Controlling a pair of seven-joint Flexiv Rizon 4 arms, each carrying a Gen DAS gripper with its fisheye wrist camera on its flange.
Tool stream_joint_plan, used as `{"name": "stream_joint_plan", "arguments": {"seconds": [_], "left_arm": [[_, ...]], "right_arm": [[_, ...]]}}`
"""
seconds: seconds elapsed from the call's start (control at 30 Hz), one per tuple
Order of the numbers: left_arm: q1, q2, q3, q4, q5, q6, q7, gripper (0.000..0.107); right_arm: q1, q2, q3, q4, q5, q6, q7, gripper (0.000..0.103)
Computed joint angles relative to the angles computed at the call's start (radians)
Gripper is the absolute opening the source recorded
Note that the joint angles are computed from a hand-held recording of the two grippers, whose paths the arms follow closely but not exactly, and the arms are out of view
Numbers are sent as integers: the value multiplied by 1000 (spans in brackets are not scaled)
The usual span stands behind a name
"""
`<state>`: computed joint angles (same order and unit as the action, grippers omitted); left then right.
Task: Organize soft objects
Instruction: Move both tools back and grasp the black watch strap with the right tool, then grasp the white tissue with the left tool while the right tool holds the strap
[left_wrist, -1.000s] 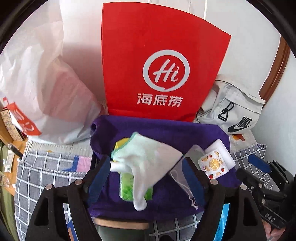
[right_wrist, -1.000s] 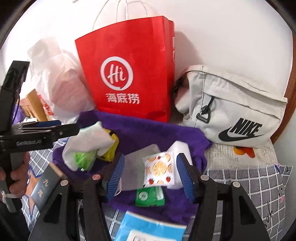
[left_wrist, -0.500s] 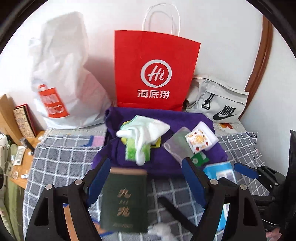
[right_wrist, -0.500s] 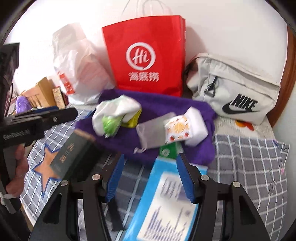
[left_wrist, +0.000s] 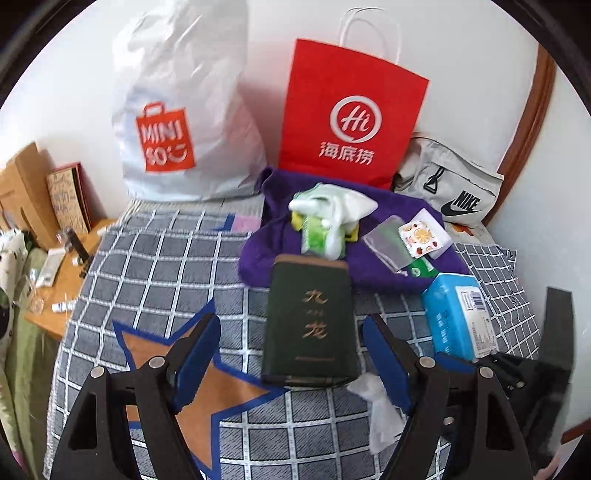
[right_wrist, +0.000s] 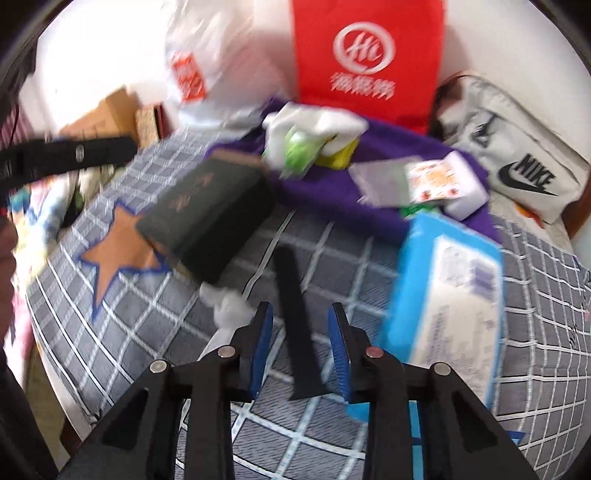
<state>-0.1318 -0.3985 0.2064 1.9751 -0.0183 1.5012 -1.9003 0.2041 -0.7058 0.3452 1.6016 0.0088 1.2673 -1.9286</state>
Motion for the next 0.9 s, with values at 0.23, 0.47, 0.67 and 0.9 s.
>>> {"name": "stream_joint_plan", "arguments": {"seconds": [0.23,0.47,0.67,0.9], "left_arm": [[61,3,-55,43,-44,51,43,78],[61,-5,-57,54,-82,80,90,78],[83,-2,-93,77,-127,108,122,78],[9,12,-18,82,-128,86,105,78]], "right_arm": [[154,-27,-167,22,-138,27,150,31],[153,-69,-161,-27,-209,-28,200,34],[94,-99,-81,-108,-134,-122,163,34],[83,-96,-65,-119,-95,-141,113,20]]}}
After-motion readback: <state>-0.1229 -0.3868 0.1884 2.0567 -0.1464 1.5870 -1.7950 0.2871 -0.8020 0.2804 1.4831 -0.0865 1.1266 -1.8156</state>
